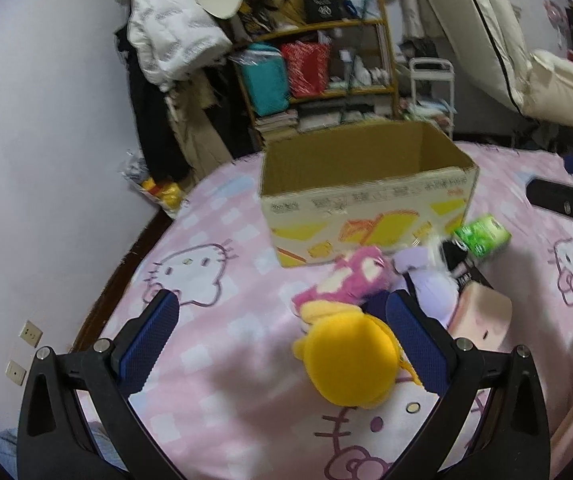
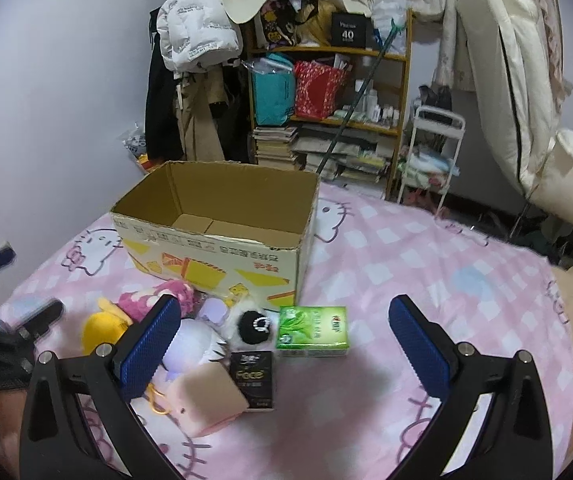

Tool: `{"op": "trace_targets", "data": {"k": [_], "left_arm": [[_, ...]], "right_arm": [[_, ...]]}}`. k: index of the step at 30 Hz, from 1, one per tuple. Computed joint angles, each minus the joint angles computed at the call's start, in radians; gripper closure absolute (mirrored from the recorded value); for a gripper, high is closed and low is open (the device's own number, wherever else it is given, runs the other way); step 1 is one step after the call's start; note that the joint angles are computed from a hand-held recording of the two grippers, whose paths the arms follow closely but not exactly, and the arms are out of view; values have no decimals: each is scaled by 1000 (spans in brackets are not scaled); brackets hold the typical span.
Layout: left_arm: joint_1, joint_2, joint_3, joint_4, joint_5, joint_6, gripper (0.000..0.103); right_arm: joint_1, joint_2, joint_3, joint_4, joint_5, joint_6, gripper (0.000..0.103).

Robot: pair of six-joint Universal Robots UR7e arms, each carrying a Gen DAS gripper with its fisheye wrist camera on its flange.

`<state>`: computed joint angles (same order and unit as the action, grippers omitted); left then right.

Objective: Organize soft objects
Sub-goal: 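Lower the left tool onto the yellow plush while the right tool reaches the pink cylinder plush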

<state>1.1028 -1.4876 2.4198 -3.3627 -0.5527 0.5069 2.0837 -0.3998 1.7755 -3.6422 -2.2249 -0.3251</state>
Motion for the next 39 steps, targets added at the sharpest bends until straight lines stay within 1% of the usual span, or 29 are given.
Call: {"op": "trace_targets", "data": {"k": [2,4,5,7,10,18,23,27,36,38,39], "left_arm": [[10,-4,-13,88,-13,-43,1],[27,-16,-30,199,-49,-107,1],[35,-25,-40,257,-71,-138,1],[46,-24,-55,328,-87,-175,1],[57,-8,-67,369,-94,-194,1],[105,30,-130,545,-116,-295,1],[137,48,-169,644,-141,-349,1],[158,61,-195,696,-153,-374,1],[197,92,-240,792,-182,-430,1],[207,103,-254,816,-184,-438,1],[212,108,-261,823,-183,-440,1]], "right_arm": [[-9,-16,6,43,30,54,0],[-19,-28,12,84,56,95,0],[-22,-31,15,100,66,111,0],[-27,-34,13,138,66,142,0],[-35,-38,12,191,79,180,0],[-38,-9,-23,300,50,201,0],[-48,6,-35,343,43,214,0],[-62,9,-43,396,61,236,1],[-70,26,-62,465,69,246,1],[-80,29,-70,499,81,257,10],[-88,26,-70,514,101,263,15]]}}
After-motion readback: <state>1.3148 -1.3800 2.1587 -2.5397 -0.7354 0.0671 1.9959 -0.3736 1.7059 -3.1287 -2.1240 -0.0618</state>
